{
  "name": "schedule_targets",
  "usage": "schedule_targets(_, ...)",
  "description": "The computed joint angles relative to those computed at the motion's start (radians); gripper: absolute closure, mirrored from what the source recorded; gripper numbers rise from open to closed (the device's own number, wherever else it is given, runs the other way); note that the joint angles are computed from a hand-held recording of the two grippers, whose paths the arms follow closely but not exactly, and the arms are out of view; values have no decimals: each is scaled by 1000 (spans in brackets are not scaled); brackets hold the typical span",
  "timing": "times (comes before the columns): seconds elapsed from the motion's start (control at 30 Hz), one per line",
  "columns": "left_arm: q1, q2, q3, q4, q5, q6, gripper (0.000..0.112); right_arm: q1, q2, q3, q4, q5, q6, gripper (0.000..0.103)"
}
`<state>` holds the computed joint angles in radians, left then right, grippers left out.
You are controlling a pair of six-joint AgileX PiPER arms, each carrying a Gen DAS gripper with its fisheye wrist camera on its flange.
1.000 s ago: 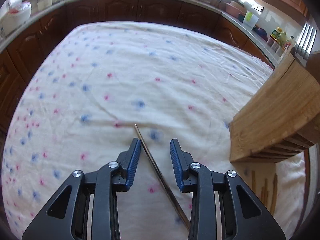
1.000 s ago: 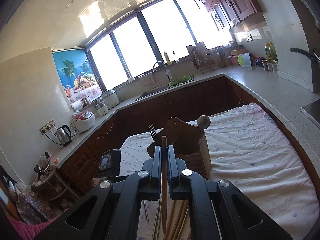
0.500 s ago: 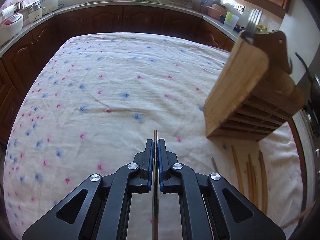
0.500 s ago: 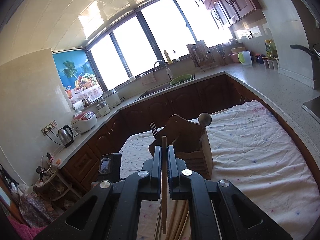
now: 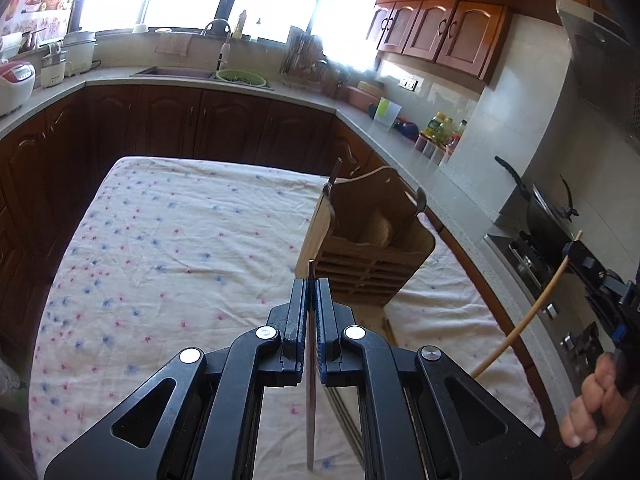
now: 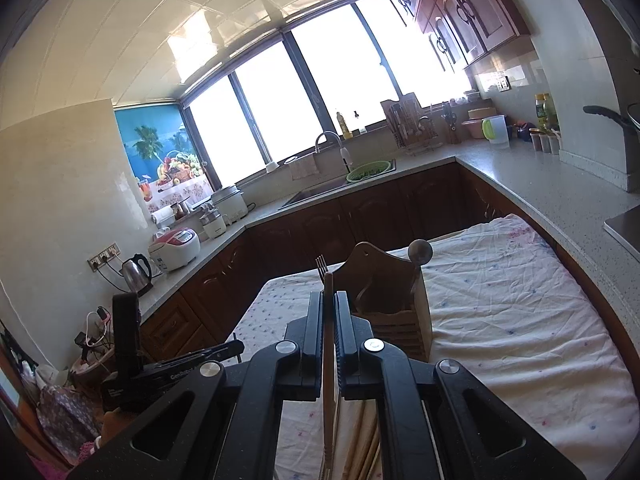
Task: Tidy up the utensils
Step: 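Lower the chopsticks into the holder and open both tools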
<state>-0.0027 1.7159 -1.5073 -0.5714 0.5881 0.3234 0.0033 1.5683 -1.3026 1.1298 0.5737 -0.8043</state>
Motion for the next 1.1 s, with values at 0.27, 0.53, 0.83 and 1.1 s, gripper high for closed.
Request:
schedule_targets(0.27,10,-56,4,-57,-7,53,109,-11,-4,-9,5,-8,-5,98)
schedule_targets(0.53,5,-54,-32,-66,-14,56,109,-24,24,-45,-1,-18,0,98)
schedule_targets(0.83,-10,14,-214,-45,-17,16,109,-23,100,-162,-19,-55,26,98)
schedule_targets(1.1,-35,224,-587,86,-8,-165,109,-5,253,-435,-126,-168,166,98)
